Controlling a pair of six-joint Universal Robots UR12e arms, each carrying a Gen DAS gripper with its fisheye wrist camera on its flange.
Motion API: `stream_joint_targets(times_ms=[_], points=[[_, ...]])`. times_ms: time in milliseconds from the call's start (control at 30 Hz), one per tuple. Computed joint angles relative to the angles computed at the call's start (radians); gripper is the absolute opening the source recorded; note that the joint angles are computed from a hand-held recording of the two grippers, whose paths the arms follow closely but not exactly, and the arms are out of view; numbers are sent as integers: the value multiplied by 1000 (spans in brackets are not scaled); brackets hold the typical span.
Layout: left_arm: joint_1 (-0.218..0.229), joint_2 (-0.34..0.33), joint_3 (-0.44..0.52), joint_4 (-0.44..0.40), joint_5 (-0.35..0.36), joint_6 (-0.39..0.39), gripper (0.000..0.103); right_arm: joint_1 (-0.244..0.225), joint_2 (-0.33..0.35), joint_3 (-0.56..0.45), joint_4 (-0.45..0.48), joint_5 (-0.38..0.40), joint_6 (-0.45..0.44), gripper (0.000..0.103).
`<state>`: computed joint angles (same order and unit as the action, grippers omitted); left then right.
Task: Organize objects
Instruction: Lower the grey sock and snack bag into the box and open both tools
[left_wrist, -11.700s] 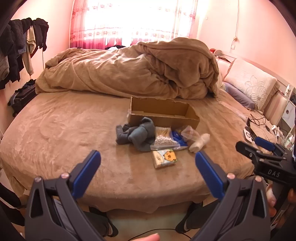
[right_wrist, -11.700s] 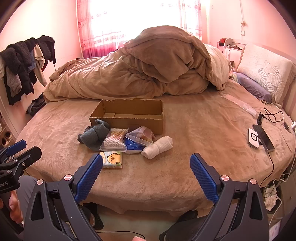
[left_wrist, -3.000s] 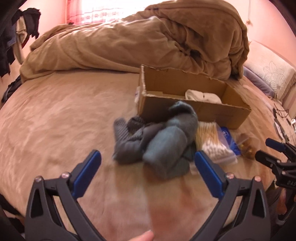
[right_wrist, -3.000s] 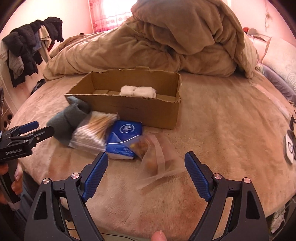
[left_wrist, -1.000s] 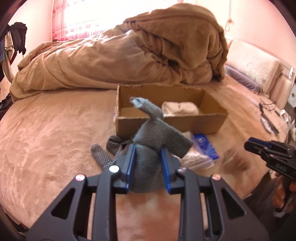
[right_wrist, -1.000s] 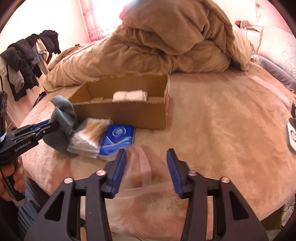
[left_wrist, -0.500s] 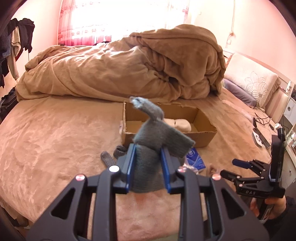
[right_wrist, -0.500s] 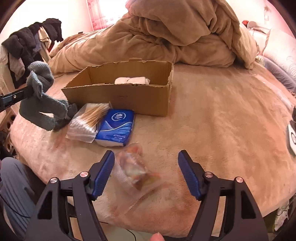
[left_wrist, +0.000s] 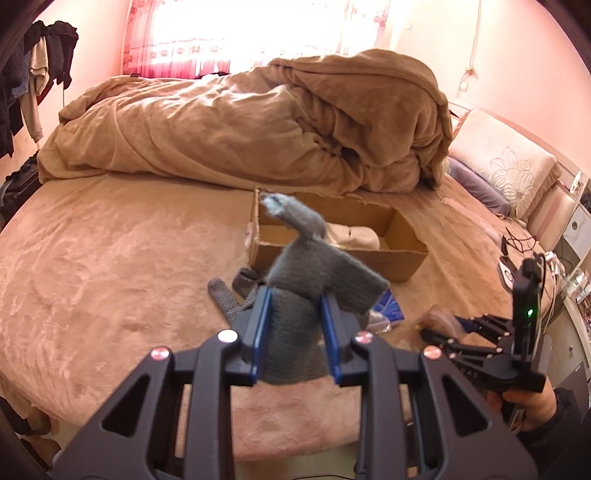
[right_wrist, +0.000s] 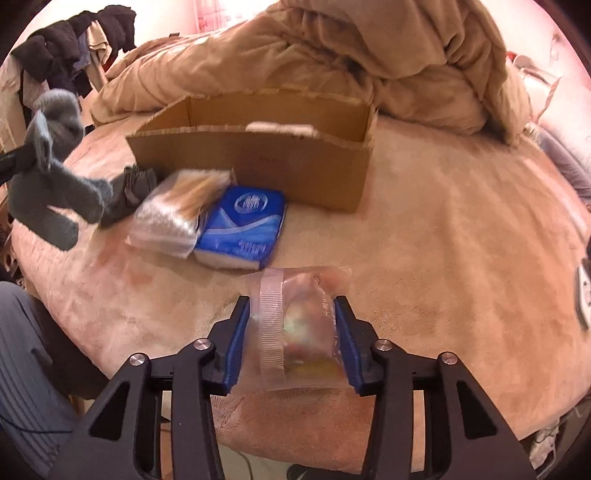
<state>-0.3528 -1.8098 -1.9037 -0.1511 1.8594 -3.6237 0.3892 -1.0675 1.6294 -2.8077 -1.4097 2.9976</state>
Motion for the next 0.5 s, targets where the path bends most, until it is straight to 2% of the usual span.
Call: stream_joint_targets(times_ms=[500], points=[[18,22,59,-32,-13,6,28,-18,-78,-32,-78,62,74,47]])
